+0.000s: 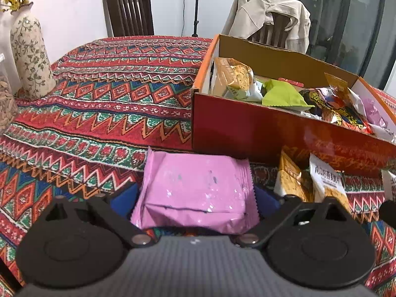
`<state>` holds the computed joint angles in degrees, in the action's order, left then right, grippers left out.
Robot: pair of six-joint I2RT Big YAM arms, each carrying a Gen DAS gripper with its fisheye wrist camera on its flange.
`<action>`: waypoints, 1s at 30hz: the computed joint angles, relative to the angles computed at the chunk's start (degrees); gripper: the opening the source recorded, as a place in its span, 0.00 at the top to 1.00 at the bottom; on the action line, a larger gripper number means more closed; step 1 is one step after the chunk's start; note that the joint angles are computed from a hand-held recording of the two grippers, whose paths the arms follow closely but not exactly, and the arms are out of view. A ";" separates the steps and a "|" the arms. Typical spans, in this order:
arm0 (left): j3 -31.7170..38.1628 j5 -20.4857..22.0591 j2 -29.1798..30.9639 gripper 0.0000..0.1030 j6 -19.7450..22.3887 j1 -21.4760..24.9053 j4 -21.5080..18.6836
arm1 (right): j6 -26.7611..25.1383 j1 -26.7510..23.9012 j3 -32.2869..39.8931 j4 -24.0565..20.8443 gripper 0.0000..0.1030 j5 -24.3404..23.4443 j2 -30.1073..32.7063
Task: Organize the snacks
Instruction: 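Grasp a clear cracker bag with the right tool while the left grasps a pink packet, then carry the pink packet and cracker bag over the box and open both tools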
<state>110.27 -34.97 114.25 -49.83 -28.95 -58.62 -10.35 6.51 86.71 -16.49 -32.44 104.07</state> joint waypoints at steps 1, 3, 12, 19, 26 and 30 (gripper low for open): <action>-0.44 -0.20 -0.30 0.14 0.53 -0.13 0.46 | -0.06 0.06 0.11 -0.01 0.63 0.13 0.05; -1.67 -0.53 -1.17 0.22 1.08 -0.39 1.57 | -0.23 0.16 -0.12 0.32 0.63 0.50 -0.06; -7.44 -0.84 -4.91 0.26 2.48 -1.18 6.82 | -1.00 0.41 -1.63 2.36 0.63 1.04 -0.75; -10.94 -3.19 -8.36 0.25 3.61 -2.29 10.13 | -0.99 0.35 -2.67 4.55 0.63 0.48 -1.31; -10.72 -5.25 -10.34 0.25 8.26 -3.05 14.15 | -1.40 0.32 -3.08 6.56 0.63 0.69 -2.69; -8.02 -5.02 -9.52 0.25 11.47 -3.00 15.54 | -2.63 0.19 -2.29 7.78 0.63 2.19 -3.40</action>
<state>102.25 -39.99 104.73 -38.36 -31.94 -43.08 -12.98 6.70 84.42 -8.71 -30.25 100.67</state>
